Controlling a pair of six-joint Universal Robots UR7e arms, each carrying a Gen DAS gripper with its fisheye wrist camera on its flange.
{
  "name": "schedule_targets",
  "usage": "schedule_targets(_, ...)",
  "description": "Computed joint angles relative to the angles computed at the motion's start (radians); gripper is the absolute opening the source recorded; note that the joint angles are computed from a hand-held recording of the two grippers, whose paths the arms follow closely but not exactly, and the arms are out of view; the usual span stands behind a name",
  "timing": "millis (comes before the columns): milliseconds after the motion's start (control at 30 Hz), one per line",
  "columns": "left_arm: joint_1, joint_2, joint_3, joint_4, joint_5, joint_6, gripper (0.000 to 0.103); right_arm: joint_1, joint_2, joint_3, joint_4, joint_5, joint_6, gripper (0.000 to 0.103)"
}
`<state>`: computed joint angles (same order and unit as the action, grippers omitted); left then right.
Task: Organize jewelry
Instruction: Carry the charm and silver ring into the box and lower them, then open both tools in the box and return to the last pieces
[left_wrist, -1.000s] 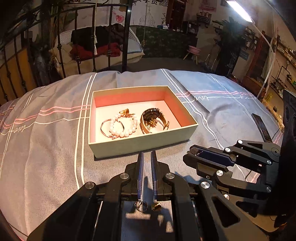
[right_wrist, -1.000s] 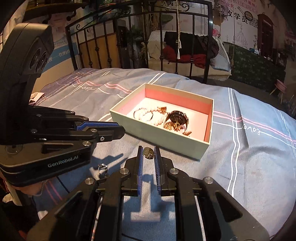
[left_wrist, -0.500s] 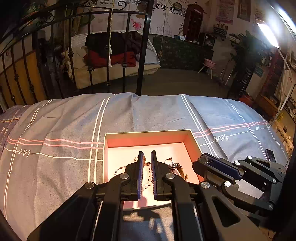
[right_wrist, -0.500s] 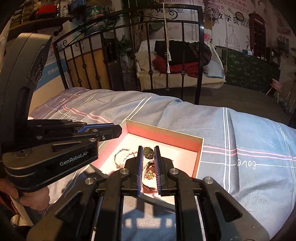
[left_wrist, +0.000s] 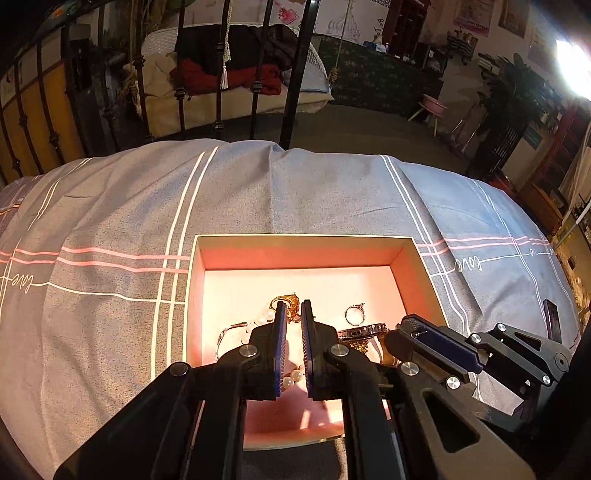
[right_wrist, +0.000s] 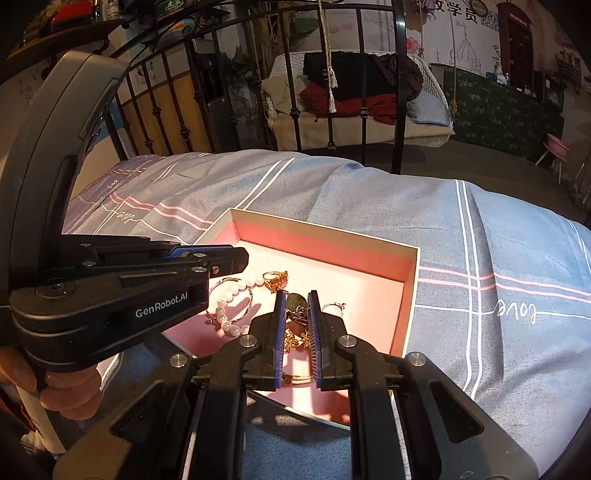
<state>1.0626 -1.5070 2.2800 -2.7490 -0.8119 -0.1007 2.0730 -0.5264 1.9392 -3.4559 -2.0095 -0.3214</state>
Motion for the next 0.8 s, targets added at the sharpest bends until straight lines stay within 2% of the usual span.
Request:
schedule_targets(633, 0.03, 0.055, -0.041, 0.027, -0.015, -0.028, 0.008, -0.015, 0.031, -0.029, 0.035, 0.001, -0.024, 0.013)
schedule_targets(800, 0.027, 0.064, -0.047, 0.034, -0.002, -0.033, 0.014, -0.014, 0.034, -0.031, 0.047, 0.003, -0.028, 0.013)
